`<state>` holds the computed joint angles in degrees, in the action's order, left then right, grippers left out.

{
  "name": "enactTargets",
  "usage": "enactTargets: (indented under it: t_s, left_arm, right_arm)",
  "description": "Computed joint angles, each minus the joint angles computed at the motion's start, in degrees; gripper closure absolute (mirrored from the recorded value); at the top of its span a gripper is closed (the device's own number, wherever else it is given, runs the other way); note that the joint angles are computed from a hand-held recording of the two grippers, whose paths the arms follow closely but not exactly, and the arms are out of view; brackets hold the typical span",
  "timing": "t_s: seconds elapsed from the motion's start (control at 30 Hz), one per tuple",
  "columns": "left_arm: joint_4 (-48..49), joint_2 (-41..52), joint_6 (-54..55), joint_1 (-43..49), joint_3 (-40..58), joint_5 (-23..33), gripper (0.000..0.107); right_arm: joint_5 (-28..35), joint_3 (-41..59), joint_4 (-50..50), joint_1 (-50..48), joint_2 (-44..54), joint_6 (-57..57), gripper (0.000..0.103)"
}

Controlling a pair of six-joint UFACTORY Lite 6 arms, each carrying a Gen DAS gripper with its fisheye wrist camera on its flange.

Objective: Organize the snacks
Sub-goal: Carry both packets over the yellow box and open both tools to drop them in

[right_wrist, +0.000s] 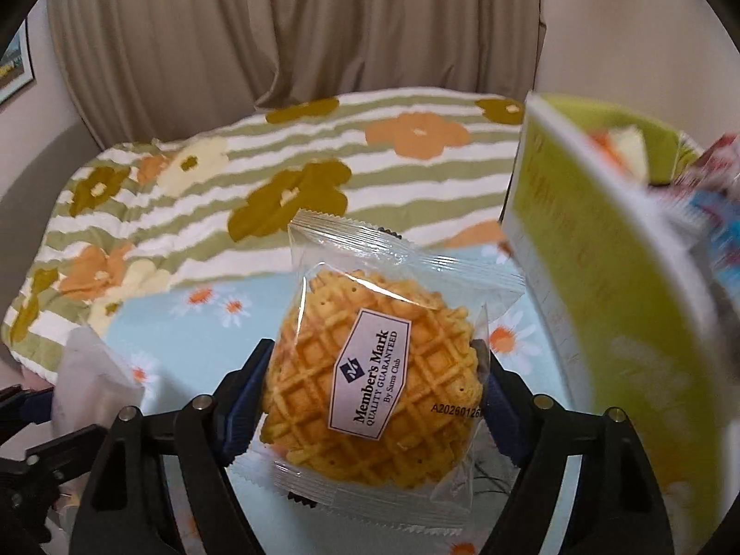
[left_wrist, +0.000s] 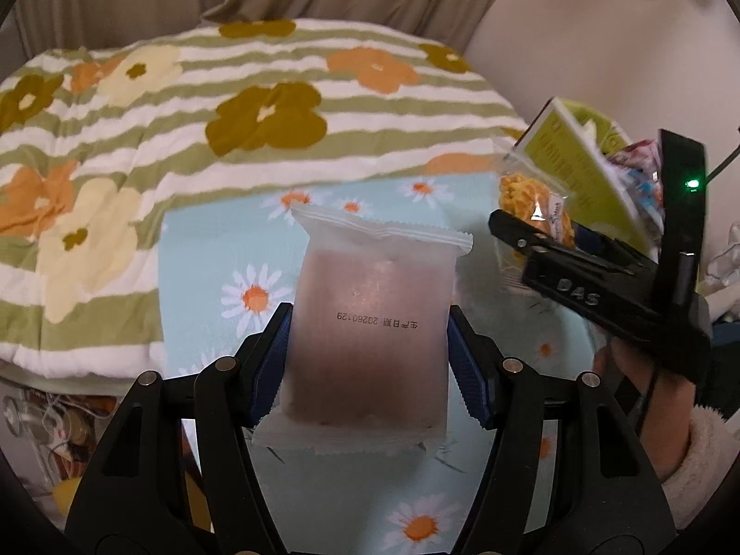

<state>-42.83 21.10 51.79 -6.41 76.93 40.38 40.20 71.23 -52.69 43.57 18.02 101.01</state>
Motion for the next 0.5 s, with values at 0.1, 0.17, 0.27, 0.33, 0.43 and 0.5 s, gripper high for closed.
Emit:
enactTargets:
  t_s: [0.1,0.17,0.27,0.33,0.43,0.5]
  left_arm:
    - [1.37,-3.56,-2.93,-0.81,1.42,1.70,0.046]
    - [3.26,-5.67,-6.90,-2.10,3.60,3.04,0.046]
    - [7.47,-7.57,-13.80,-5.14,7.38,4.75,0.046]
    - [8.69,-8.74,-16.76,-7.33,9.02,5.29,0.046]
    - [11.48,-10.35,-23.31,-12.40,11.30,5.31,0.046]
    - [14.22,-10.98,-29.15,-16.86,12.84,4.68,0.046]
  right_arm:
    - [4.17,0.38,2.09,1.30,-7.05,-4.86,0.026]
    - [6.07,0.65,3.26,2.07,-10.95,-7.55,0.026]
    - [8.07,0.03,5.60,1.95,-18.52,-12.12,0.026]
    - [9.42,-1.52,7.15,1.56,-24.57,-15.11,0.026]
    - [12.27,-4.80,9.63,0.85,-33.94,-19.77,0.026]
    - [14.59,-7.17,11.90,-0.54,-40.97,-25.03,0.025]
